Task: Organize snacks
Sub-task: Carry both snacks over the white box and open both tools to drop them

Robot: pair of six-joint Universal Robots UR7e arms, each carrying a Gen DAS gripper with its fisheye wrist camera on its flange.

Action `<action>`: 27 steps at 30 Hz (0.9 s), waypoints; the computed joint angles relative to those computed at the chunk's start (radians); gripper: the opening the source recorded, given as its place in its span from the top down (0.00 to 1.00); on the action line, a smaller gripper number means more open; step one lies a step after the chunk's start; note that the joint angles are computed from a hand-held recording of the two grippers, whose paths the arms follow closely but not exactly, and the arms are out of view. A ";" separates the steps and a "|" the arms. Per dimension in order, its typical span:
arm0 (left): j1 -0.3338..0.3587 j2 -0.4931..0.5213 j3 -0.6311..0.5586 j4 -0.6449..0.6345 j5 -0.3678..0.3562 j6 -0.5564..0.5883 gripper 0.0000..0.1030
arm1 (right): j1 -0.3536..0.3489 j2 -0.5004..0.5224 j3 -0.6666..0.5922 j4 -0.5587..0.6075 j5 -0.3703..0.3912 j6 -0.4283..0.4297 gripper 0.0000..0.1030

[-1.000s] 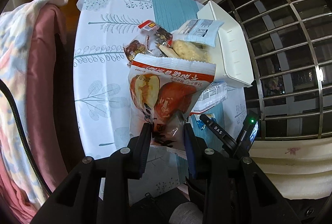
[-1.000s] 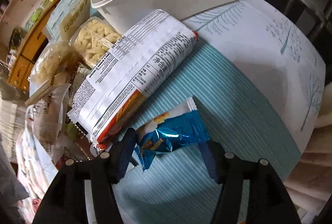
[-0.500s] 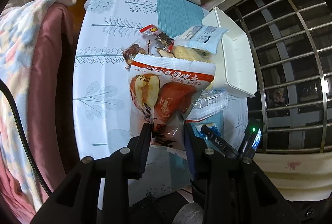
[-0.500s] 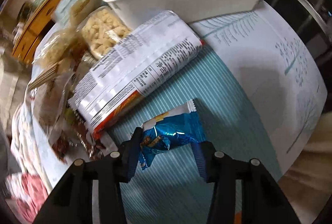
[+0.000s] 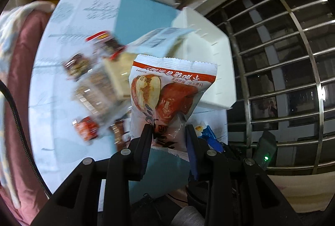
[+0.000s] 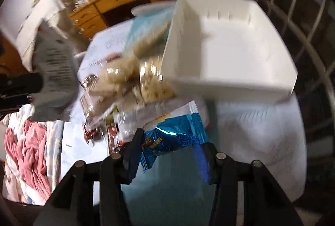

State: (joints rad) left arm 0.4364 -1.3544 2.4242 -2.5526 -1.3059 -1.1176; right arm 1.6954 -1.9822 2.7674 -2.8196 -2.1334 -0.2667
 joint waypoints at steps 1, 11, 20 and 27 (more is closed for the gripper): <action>-0.006 0.031 -0.016 -0.019 0.005 0.002 0.70 | 0.013 -0.005 -0.009 0.001 0.005 -0.015 0.55; -0.028 0.313 -0.184 -0.178 0.051 0.041 0.70 | -0.109 -0.094 -0.099 -0.066 0.129 -0.300 0.54; -0.008 0.481 -0.347 -0.184 0.049 0.093 0.69 | -0.245 -0.094 -0.188 0.009 0.246 -0.289 0.54; -0.034 0.509 -0.404 -0.108 0.123 0.079 0.43 | -0.329 -0.130 -0.194 0.095 0.309 -0.257 0.34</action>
State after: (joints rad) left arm 0.4024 -0.8455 2.0203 -2.6606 -1.1833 -1.0386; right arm 1.3665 -2.1126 2.5730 -2.7246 -1.8248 -0.5237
